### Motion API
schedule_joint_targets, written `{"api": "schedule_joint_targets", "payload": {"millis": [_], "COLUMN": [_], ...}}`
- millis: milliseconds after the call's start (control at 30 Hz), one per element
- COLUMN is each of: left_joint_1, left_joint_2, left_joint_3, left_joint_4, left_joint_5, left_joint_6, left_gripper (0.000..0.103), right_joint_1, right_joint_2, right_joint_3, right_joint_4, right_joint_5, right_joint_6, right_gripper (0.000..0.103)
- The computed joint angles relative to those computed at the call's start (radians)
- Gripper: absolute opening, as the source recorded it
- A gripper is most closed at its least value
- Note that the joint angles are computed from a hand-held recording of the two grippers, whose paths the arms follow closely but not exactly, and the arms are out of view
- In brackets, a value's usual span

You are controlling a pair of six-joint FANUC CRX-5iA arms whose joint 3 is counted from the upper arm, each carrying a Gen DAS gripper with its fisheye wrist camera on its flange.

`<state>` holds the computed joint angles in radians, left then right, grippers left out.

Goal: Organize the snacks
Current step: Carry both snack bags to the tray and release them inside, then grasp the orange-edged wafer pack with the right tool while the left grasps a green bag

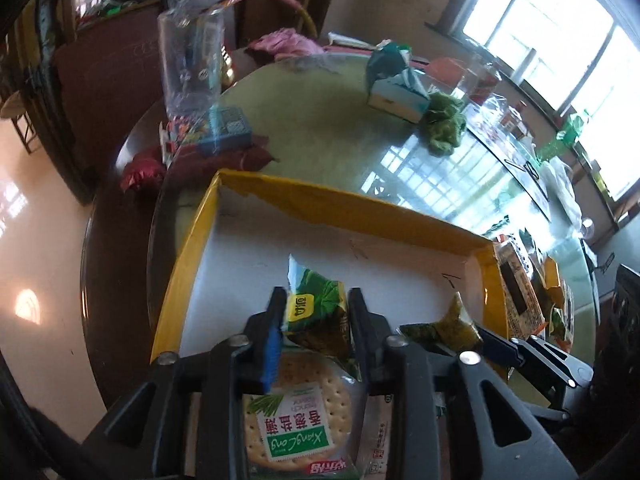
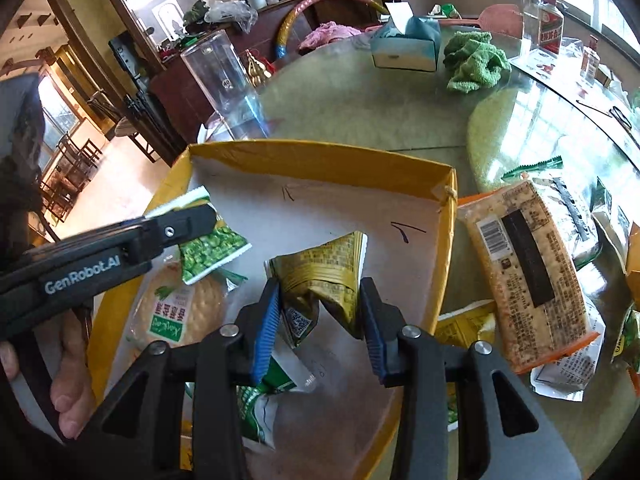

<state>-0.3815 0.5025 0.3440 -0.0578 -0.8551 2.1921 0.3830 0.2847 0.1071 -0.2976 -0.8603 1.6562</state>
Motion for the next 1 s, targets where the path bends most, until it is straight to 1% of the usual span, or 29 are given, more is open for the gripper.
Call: {"api": "schedule_joint_targets", "payload": {"millis": [67, 100, 167, 267, 333, 367, 400, 433, 467, 500, 533, 567, 600, 633, 667, 733, 767, 800, 833, 867, 900, 967, 1000], "left_joint_1": [0.002, -0.002, -0.01, -0.036, -0.064, -0.077, -0.089, -0.095, -0.106, -0.137, -0.167, -0.204, -0.221, -0.245, -0.28, -0.338, -0.359, -0.373, -0.377, -0.38, -0.384, -0.399, -0.42], "left_joint_2": [-0.003, -0.015, -0.033, -0.07, -0.086, -0.099, -0.119, -0.125, -0.121, -0.109, -0.113, -0.137, -0.147, -0.154, -0.148, -0.128, -0.12, -0.111, -0.095, -0.073, -0.043, -0.032, -0.04], "left_joint_3": [-0.007, -0.02, -0.031, -0.052, -0.046, -0.054, -0.072, -0.077, -0.062, -0.018, -0.003, -0.018, -0.024, -0.021, 0.001, 0.046, 0.061, 0.075, 0.099, 0.132, 0.184, 0.216, 0.21], "left_joint_4": [0.002, -0.013, -0.038, -0.13, -0.209, -0.246, -0.275, -0.287, -0.302, -0.36, -0.416, -0.479, -0.498, -0.513, -0.542, -0.599, -0.611, -0.606, -0.583, -0.56, -0.537, -0.538, -0.568], "left_joint_5": [-0.007, 0.008, 0.018, 0.044, 0.028, 0.034, 0.062, 0.069, 0.038, -0.044, -0.074, -0.057, -0.048, -0.057, -0.101, -0.183, -0.205, -0.211, -0.221, -0.249, -0.293, -0.311, -0.298], "left_joint_6": [0.019, 0.04, 0.058, 0.151, 0.231, 0.275, 0.311, 0.32, 0.329, 0.377, 0.423, 0.468, 0.472, 0.469, 0.486, 0.541, 0.554, 0.548, 0.519, 0.487, 0.444, 0.424, 0.453], "left_gripper": [0.073, 0.073, 0.075, 0.079, 0.079, 0.079, 0.08, 0.08, 0.08, 0.08, 0.08, 0.08, 0.081, 0.081, 0.081, 0.081, 0.081, 0.081, 0.081, 0.081, 0.081, 0.081, 0.081], "right_joint_1": [-0.002, -0.001, -0.002, -0.021, -0.039, -0.051, -0.066, -0.076, -0.09, -0.105, -0.118, -0.14, -0.151, -0.165, -0.19, -0.256, -0.278, -0.29, -0.299, -0.315, -0.33, -0.381, -0.407], "right_joint_2": [0.001, 0.0, -0.01, -0.054, -0.093, -0.117, -0.143, -0.161, -0.187, -0.212, -0.234, -0.264, -0.278, -0.297, -0.313, -0.321, -0.329, -0.347, -0.356, -0.361, -0.359, -0.357, -0.358], "right_joint_3": [0.005, 0.005, -0.002, -0.03, -0.055, -0.071, -0.088, -0.1, -0.119, -0.137, -0.154, -0.174, -0.184, -0.199, -0.209, -0.204, -0.206, -0.219, -0.224, -0.222, -0.214, -0.198, -0.196], "right_joint_4": [-0.017, -0.018, -0.026, -0.074, -0.116, -0.141, -0.171, -0.189, -0.211, -0.232, -0.256, -0.289, -0.3, -0.309, -0.336, -0.418, -0.432, -0.423, -0.419, -0.419, -0.417, -0.443, -0.46], "right_joint_5": [-0.003, 0.001, 0.01, 0.031, 0.037, 0.04, 0.04, 0.038, 0.038, 0.036, 0.033, 0.024, 0.017, 0.012, -0.003, -0.072, -0.098, -0.1, -0.102, -0.117, -0.136, -0.181, -0.198], "right_joint_6": [0.009, 0.005, 0.0, 0.032, 0.074, 0.098, 0.128, 0.147, 0.169, 0.192, 0.22, 0.26, 0.275, 0.284, 0.295, 0.355, 0.378, 0.392, 0.401, 0.411, 0.41, 0.43, 0.455], "right_gripper": [0.055, 0.057, 0.068, 0.076, 0.078, 0.078, 0.079, 0.079, 0.079, 0.079, 0.079, 0.079, 0.079, 0.079, 0.079, 0.079, 0.079, 0.079, 0.079, 0.08, 0.08, 0.08, 0.081]}}
